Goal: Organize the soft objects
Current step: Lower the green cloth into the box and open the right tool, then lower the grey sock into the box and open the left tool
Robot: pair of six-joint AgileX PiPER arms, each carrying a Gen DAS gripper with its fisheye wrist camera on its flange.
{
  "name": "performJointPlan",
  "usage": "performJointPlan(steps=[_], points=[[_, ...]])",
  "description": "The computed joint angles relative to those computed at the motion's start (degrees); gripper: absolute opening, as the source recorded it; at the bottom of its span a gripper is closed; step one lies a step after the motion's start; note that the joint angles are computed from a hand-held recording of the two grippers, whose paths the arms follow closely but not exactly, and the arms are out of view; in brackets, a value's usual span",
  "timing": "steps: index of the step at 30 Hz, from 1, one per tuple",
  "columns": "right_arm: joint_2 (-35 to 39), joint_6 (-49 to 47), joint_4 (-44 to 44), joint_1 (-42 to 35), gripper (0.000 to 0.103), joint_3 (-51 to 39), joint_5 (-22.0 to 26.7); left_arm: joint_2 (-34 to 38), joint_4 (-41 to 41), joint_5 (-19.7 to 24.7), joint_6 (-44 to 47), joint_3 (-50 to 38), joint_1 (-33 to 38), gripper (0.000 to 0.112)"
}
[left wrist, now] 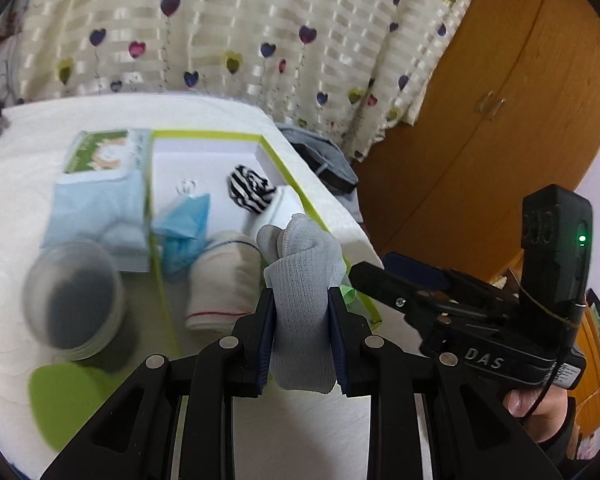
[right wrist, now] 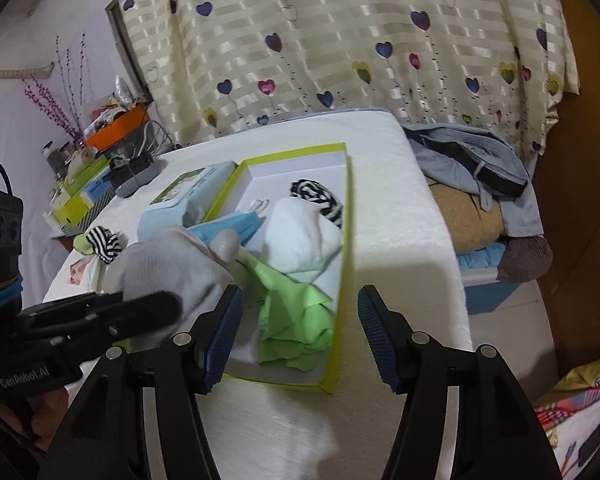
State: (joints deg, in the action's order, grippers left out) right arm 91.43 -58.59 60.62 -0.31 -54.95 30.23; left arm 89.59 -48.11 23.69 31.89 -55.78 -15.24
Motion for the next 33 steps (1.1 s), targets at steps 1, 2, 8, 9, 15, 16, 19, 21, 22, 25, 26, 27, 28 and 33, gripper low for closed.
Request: performJointPlan(steps=[1,2,8,9,15,16,19,21,22,25,26,27,28,33], points=[[0.1,-0.1,0.4,-0.4,0.06,0.0,0.0,0.9,0.9,0.1,-1.0,-0.8,-0.1,0.023],[0.2,-0.3,0.7,-0.7,0.06,-0.1,0.0,1.9,2.1,-0.2,-2.0,-1.5,-0.3,0.023],[0.8,-1.2,2.0,-1.8,0.06,-0.6,0.5,6.2,8.2,-1.3,-8.0,-5.4,-1.3,0.023],[0.7,-1.3,2.2,-1.8,0.06,-0.6,0.4,6.8,8.9,-1.1,-8.9,-6.0,-1.5,0.023],[-0.2,-2.4,3.0,-1.8,0.06,-0.1,0.6,3.9,7.1,-1.3,-7.0,-3.7,-1.9,0.031],[-0.5,-2.6,3.3,-1.8,0.06,0.0,0.7,2.7,6.8,-1.9,-6.5,-2.8,-2.0,0.032],[-1.5,-2.7,3.7,-1.7,0.06,0.4,0.5,0.0,7.7,-3.0,-6.9,-0.9,-2.5,0.032],[-2.4,-2.2,3.3,-1.3,0.06,0.8,0.3,-2.0,7.5,-3.9,-6.2,0.6,-2.7,0.033],[-2.8,-1.7,3.0,-1.1,0.06,0.8,0.2,-2.5,9.0,-4.2,-7.7,0.8,-2.8,0.033],[-4.4,-0.7,2.4,-0.7,0.06,1.4,0.2,-5.0,10.8,-4.8,-9.6,2.6,-2.7,0.033],[-5.1,-0.5,2.2,-0.4,0.06,1.7,0.1,-6.0,12.4,-5.2,-11.3,3.4,-2.9,0.033],[-6.2,0.2,1.7,0.3,0.06,2.3,-0.3,-7.5,14.2,-5.7,-13.1,4.4,-3.0,0.033],[-6.9,0.3,1.7,0.7,0.06,2.7,-0.5,-8.3,15.1,-6.0,-14.0,5.0,-3.1,0.033],[-11.5,1.6,0.9,4.6,0.06,5.0,-1.8,-14.9,22.2,-6.9,-21.1,9.2,-2.8,0.033]])
